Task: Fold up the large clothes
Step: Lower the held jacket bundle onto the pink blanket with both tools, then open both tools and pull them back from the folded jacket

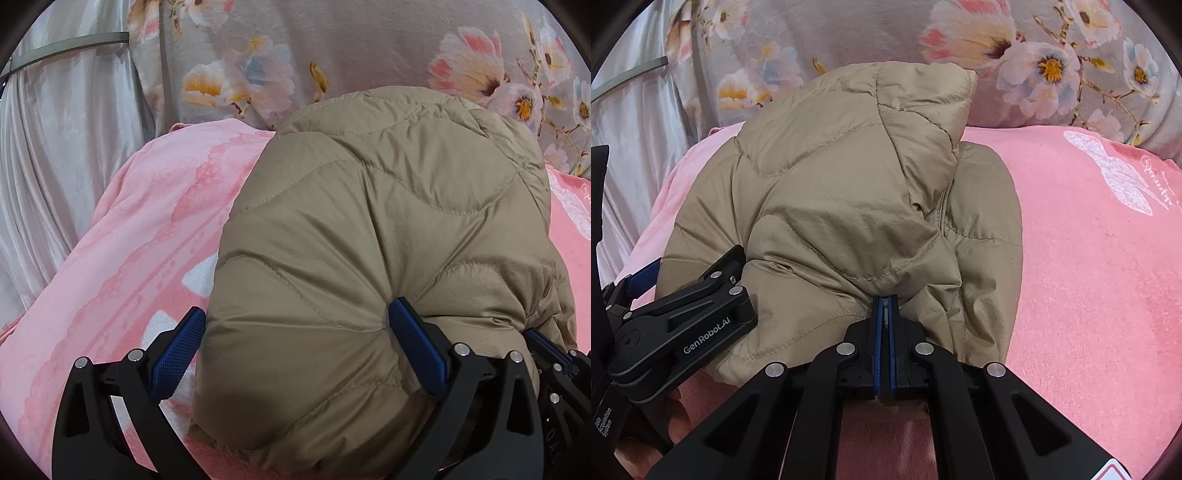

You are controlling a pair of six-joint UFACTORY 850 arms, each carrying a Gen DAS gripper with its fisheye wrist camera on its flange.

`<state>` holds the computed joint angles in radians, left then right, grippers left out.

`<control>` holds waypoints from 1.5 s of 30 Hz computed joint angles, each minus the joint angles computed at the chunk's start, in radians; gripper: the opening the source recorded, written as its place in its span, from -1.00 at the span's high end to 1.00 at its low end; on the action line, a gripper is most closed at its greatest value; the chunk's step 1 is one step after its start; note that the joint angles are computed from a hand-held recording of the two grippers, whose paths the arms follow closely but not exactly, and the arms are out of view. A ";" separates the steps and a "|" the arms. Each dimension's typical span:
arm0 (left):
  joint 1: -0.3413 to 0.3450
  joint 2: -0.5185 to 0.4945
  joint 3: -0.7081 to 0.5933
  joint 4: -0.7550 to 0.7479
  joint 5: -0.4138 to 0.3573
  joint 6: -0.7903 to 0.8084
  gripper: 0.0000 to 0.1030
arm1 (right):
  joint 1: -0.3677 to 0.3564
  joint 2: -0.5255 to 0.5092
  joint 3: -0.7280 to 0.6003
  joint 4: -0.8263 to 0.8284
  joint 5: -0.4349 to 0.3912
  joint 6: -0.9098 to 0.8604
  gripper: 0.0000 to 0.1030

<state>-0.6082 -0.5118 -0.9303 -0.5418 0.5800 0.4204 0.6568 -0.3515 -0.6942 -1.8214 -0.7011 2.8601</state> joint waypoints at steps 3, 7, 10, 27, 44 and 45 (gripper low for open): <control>0.000 0.001 0.002 0.000 0.000 -0.001 -0.89 | -0.001 0.001 0.001 -0.005 0.002 0.005 0.99; 0.003 0.002 0.004 0.021 0.000 -0.022 -0.89 | -0.005 0.014 0.017 -0.043 0.002 0.050 0.99; 0.015 0.007 0.008 0.073 -0.012 -0.078 -0.89 | -0.011 0.085 0.072 -0.103 -0.027 0.169 0.99; 0.044 -0.082 -0.324 -0.136 -0.287 0.187 -0.85 | -0.239 -0.015 -0.160 -0.025 0.123 -0.170 0.98; 0.053 0.087 -0.080 0.095 -0.262 -0.036 -0.88 | -0.017 0.153 0.013 0.160 -0.032 -0.187 0.41; 0.053 0.107 -0.050 0.116 -0.257 -0.051 -0.88 | 0.016 0.159 0.025 0.184 -0.051 -0.187 0.25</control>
<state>-0.5554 -0.4046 -0.9804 -0.4256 0.3231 0.3690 0.6728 -0.1921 -0.6690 -1.6370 -0.7524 2.6728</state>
